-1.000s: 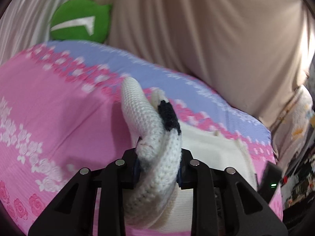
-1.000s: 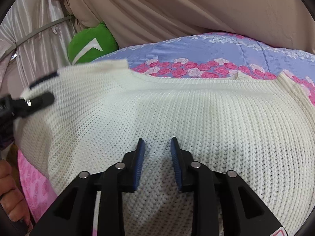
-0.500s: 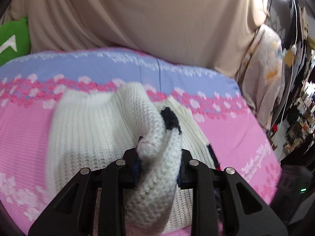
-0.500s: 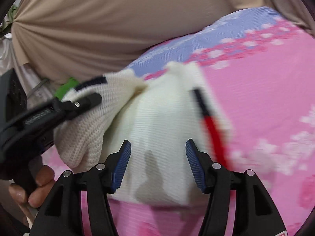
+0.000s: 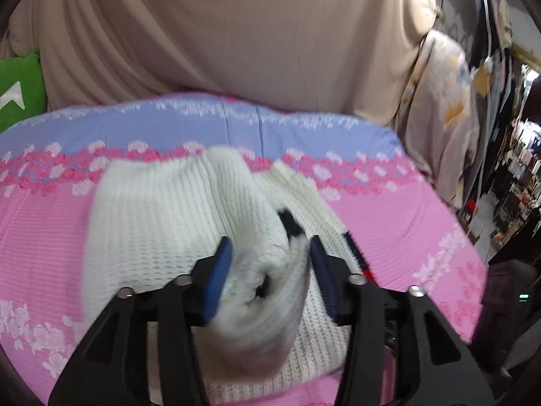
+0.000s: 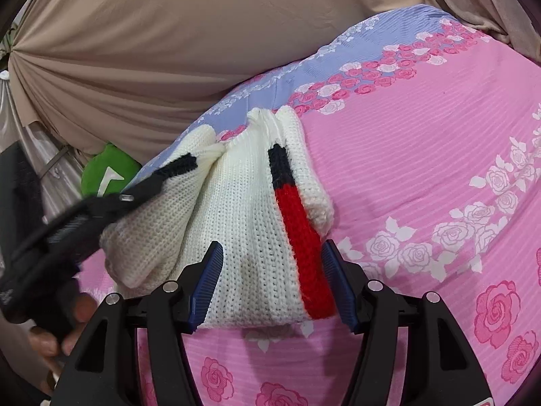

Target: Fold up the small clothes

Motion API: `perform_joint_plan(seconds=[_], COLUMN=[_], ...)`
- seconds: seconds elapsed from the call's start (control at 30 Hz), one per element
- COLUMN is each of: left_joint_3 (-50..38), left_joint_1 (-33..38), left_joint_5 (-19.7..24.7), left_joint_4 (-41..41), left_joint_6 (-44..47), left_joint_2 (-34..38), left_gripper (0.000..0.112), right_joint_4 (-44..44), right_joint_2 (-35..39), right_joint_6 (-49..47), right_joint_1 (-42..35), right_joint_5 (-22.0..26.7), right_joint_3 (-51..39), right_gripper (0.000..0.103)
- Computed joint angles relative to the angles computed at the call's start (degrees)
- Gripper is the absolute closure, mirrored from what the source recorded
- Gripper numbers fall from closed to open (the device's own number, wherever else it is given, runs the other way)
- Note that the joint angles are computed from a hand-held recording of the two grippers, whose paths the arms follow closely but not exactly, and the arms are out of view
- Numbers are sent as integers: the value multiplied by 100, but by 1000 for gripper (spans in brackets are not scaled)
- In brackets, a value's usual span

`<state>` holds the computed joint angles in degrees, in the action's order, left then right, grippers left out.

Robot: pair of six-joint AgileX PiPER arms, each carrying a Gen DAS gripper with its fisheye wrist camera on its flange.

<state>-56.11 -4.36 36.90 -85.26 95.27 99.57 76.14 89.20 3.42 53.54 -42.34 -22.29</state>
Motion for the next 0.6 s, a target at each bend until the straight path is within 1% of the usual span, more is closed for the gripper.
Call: perform_joint_plan(seconds=[0.07, 0.1, 0.13, 0.2, 0.23, 0.3, 0.33, 0.4, 0.47, 0.53, 0.57, 0.6], left_joint_3=[159, 191, 217, 234, 233, 222, 209, 204, 231, 212, 219, 242], left_joint_1=[459, 656, 834, 1203, 1380, 1602, 1669, 1737, 1734, 1709, 1688, 1686], left_joint_5=[507, 684, 790, 925, 973, 925, 833, 628, 429, 314, 242, 209], left_joint_4=[-71, -46, -22, 60, 105, 276, 399, 587, 671, 813, 837, 832], left_joint_6=[155, 196, 233, 294, 326, 376, 353, 357, 396, 376, 383, 419], left_joint_2=[-299, -389, -460, -497, -453, -294, -200, 56, 288, 482, 553, 600], left_gripper=[52, 51, 50, 40, 40, 39, 39, 39, 39, 39, 38, 32], right_joint_4=[114, 195, 259, 538, 690, 811, 808, 728, 484, 212, 131, 49], right_joint_2=[-21, -29, -50, -110, -156, -301, -377, -508, -568, -501, -406, -331], right_joint_6=[40, 70, 87, 1, -90, -233, -285, -455, -631, -845, -965, -1024], right_joint_1=[121, 205, 248, 337, 383, 438, 472, 455, 258, -14, -132, -227], right_joint_5=[-158, -270, -343, -475, -519, -562, -605, -575, -348, -7, 158, 291], right_joint_3=[48, 69, 91, 89, 69, 38, 17, -80, -231, -476, -651, -769], right_gripper=[40, 40, 40, 40, 39, 38, 38, 34, 33, 31, 30, 26])
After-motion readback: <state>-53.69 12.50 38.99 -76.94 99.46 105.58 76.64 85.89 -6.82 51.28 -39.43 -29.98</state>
